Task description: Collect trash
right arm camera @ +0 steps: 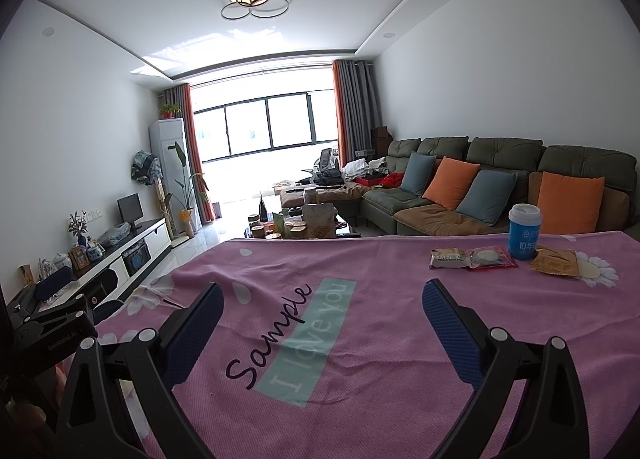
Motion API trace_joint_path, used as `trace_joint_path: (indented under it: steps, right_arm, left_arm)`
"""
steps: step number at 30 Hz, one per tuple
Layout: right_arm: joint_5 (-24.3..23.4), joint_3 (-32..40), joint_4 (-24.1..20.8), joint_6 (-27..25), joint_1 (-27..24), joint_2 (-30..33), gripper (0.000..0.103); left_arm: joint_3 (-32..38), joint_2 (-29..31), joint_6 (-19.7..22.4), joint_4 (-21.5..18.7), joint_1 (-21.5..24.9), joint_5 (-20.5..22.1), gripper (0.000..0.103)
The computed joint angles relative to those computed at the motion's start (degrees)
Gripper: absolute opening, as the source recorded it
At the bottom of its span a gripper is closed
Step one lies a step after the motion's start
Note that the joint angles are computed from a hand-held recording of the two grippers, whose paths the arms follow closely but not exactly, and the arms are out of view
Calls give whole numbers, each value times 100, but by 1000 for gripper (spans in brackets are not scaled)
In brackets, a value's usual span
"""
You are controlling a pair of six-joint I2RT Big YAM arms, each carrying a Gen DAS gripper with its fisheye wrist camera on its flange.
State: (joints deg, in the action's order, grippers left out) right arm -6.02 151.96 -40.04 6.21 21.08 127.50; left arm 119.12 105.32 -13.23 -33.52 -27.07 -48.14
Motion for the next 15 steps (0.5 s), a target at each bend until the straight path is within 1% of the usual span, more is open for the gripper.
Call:
trace_joint_path:
  steps: [15]
  right_arm:
    - [0, -19, 16, 10, 0, -11, 96]
  left_arm:
    - [-9, -12, -10, -17, -3, 5, 97]
